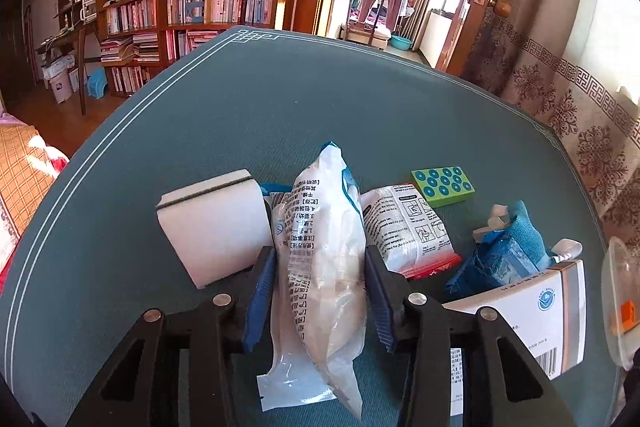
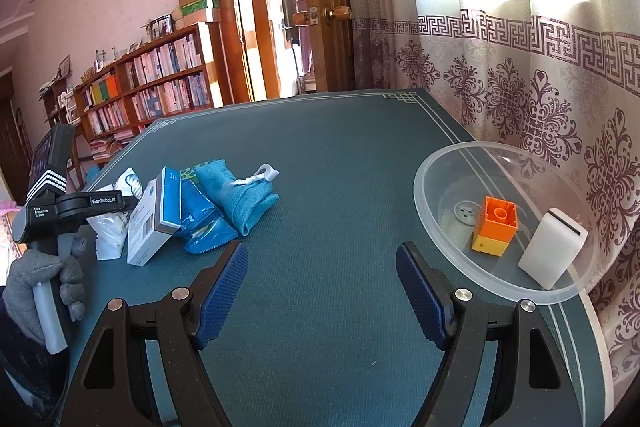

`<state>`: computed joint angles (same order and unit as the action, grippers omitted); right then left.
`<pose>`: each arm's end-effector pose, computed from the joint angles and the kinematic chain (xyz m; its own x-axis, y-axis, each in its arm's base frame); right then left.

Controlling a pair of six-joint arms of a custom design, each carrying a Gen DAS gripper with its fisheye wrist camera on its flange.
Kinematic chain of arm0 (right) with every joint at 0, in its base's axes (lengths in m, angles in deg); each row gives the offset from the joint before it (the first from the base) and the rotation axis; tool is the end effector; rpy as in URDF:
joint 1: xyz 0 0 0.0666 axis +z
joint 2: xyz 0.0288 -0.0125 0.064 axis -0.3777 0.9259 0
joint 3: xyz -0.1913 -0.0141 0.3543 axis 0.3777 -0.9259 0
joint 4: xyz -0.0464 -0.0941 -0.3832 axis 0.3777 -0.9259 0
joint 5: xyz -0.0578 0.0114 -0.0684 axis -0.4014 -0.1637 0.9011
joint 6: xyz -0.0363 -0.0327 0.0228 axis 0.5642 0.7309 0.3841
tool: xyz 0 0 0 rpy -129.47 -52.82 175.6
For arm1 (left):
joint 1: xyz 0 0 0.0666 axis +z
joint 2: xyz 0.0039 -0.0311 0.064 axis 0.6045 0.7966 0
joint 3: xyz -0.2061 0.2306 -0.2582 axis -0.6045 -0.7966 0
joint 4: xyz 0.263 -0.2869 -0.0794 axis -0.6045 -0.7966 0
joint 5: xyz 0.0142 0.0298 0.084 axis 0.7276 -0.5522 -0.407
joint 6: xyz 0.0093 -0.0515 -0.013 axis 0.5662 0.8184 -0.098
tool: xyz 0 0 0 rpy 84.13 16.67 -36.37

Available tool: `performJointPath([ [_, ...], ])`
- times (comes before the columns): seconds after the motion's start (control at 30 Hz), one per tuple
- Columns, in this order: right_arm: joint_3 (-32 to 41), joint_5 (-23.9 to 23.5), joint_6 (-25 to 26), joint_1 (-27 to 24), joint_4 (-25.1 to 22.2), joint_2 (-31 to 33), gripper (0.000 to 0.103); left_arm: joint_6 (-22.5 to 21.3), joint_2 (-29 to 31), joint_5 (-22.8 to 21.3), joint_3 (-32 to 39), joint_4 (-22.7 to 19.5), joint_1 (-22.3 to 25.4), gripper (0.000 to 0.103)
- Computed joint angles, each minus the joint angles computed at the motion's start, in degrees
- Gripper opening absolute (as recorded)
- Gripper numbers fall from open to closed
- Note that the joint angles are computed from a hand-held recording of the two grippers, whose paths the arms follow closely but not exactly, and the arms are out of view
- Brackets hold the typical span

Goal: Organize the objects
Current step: 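Grasp the white plastic bag with the left gripper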

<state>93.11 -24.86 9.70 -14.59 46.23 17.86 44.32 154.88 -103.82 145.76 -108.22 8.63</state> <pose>0.3963 0.0506 0.2908 -0.5449 0.0689 -0.8356 -0.0156 0.9956 0.0922 0.5498 -0.2861 0.2701 -0.7057 -0.2588 -0.6595 -0.2028 0.9657 -0.1619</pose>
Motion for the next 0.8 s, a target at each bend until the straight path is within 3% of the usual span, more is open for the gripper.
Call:
performJointPath([
  [0.37, 6.95, -5.32, 1.04, 2.79, -3.46, 3.89, 0.078, 0.13, -2.82, -0.98, -2.86, 3.01, -0.43, 0.046],
  [0.8, 23.28, -8.88, -3.03, 5.02, -10.83, 17.99, 0.078, -0.32, -3.94, -0.90, -4.04, 5.43, -0.59, 0.046],
])
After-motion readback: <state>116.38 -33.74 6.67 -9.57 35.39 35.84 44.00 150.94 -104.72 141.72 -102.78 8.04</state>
